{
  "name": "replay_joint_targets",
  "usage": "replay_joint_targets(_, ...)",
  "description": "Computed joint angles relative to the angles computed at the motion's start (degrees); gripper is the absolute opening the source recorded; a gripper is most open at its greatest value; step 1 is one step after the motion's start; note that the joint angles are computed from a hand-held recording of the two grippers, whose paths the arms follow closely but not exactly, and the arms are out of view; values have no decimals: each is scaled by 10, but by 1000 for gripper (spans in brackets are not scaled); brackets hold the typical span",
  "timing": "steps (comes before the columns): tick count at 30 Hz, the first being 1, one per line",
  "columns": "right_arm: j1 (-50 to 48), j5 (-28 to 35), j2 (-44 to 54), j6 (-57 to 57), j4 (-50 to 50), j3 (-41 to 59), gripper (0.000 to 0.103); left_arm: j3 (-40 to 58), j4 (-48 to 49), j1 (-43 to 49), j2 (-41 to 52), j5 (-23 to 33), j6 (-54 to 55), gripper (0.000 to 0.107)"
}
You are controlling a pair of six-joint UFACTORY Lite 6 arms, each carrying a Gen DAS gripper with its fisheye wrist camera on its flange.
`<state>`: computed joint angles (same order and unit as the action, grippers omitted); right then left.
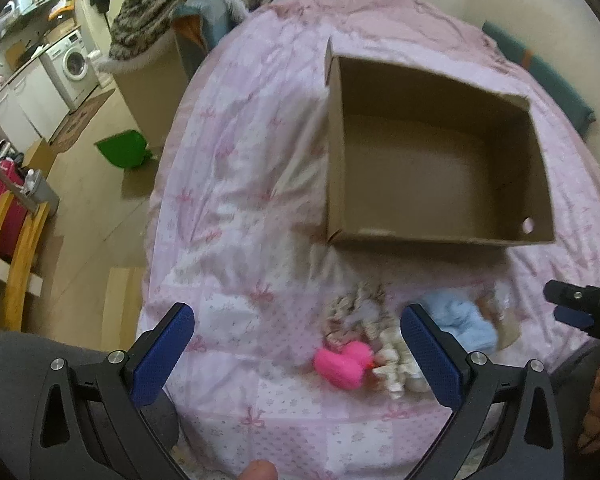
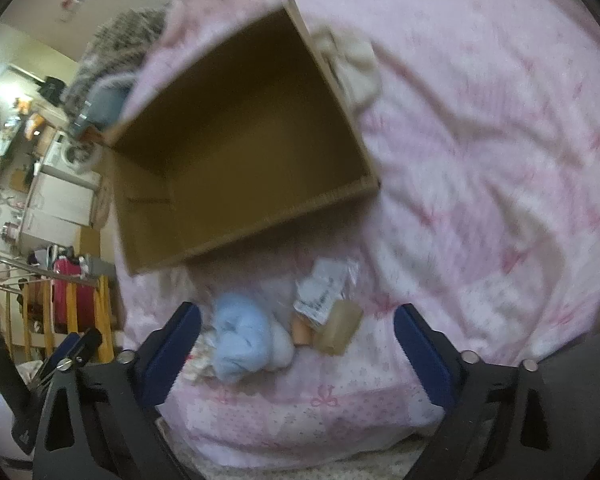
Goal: Organize soft objects
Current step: 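Grasp the pink heart sponge with the left gripper while the right gripper grasps the plastic bag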
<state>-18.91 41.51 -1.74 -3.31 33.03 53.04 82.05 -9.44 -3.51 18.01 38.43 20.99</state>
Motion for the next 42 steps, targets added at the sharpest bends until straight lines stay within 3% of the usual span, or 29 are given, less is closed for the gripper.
replay_joint_targets(1,1,-1,23,-4,10,2,88,1,-4,2,6,1,0,103)
replay_joint_targets(3,12,-13,63,-5,12,13,85,0,-21,7,12,5,8,103)
replay_joint_targets(8,55,-23,151,11,-18,85,85,-9,-26,2,11,-7,13,103)
replay_joint_targets(11,86,-33,209,60,-89,132,84,5,-30,4,24,5,10,103)
replay_joint_targets(14,80,-13,265,65,-94,172,66,17,-27,6,35,15,3,103)
replay_joint_targets(18,74,-17,264,38,-65,165,28,26,-32,12,44,19,3,103)
replay_joint_targets(22,70,-26,213,25,-60,134,12,38,-34,18,55,29,-4,103)
replay_joint_targets(27,42,-15,126,-29,8,81,5,49,-32,26,68,38,-14,103)
replay_joint_targets(33,18,3,-11,-143,121,-11,4,72,-19,29,93,53,-34,102)
replay_joint_targets(38,15,-9,-103,-236,213,-78,4,102,-10,22,137,90,-38,85)
replay_joint_targets(40,15,-16,-117,-248,232,-88,4,112,-9,20,157,109,-40,68)
replay_joint_targets(42,7,-12,-115,-261,245,-90,4,124,-18,18,175,128,-33,66)
